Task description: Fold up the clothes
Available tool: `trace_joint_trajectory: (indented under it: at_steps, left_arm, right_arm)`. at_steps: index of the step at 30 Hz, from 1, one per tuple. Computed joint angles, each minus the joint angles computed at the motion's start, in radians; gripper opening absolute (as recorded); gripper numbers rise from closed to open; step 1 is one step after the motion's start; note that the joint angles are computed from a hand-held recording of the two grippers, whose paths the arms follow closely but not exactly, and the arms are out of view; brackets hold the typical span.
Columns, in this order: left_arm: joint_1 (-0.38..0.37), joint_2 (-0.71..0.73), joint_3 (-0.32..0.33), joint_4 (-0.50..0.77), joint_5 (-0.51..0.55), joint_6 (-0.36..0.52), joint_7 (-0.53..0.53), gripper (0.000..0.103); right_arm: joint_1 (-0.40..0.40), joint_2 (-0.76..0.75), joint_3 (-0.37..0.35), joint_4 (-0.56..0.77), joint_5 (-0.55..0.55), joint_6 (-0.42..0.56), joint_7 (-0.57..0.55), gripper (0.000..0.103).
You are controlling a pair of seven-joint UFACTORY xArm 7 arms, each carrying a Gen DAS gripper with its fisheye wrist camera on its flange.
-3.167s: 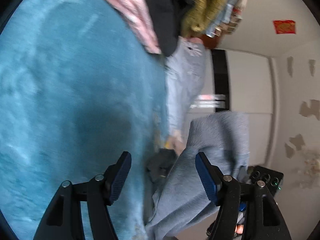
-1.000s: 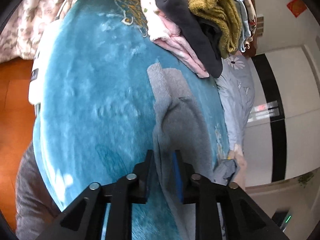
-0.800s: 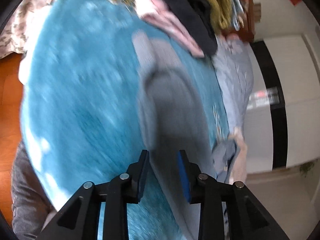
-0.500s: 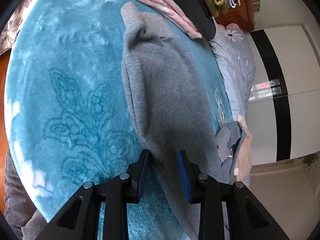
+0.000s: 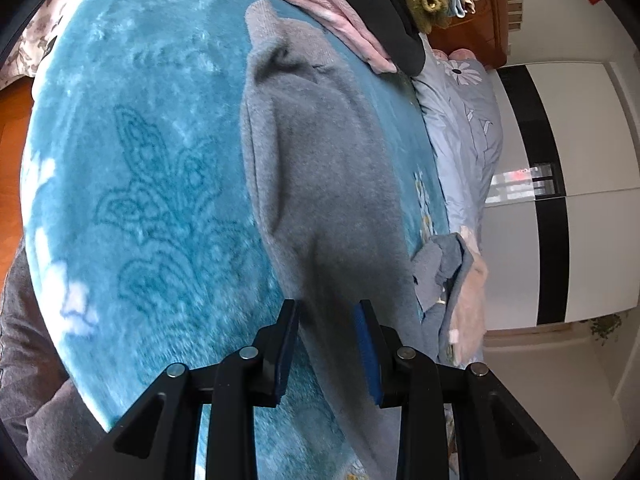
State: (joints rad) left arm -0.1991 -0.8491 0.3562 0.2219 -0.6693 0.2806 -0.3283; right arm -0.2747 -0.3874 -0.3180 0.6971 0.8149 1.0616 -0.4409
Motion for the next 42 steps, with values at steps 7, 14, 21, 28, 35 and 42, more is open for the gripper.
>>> trace_joint_trajectory:
  at_steps: [7,14,21,28,35,42]
  left_arm:
    - [0.018,-0.04,-0.013,-0.006,0.009,0.028,-0.015,0.033]
    - [0.046,-0.081,-0.018,-0.02,0.026,0.061,-0.025,0.034]
    - [0.107,-0.103,-0.031,-0.034,0.05,0.098,-0.051,0.036]
    - [0.121,-0.059,-0.031,-0.012,0.066,0.082,-0.053,0.038]
    - [0.155,-0.016,-0.041,0.027,0.105,0.115,-0.031,0.038]
    - [0.098,0.004,-0.045,0.059,0.088,0.11,0.006,0.043]
  right_arm:
    - [0.024,-0.067,0.027,-0.002,0.023,-0.046,0.017,0.012]
    - [0.035,-0.187,-0.02,0.038,-0.093,-0.018,0.03,0.008]
    - [-0.013,-0.181,-0.069,0.008,-0.201,-0.045,0.085,0.006]
    - [-0.07,-0.116,-0.109,0.018,-0.231,-0.079,0.071,0.001]
    - [-0.043,-0.124,-0.073,0.005,-0.16,-0.095,0.035,0.004]
    - [0.127,-0.118,0.028,0.053,-0.112,-0.25,-0.027,0.035]
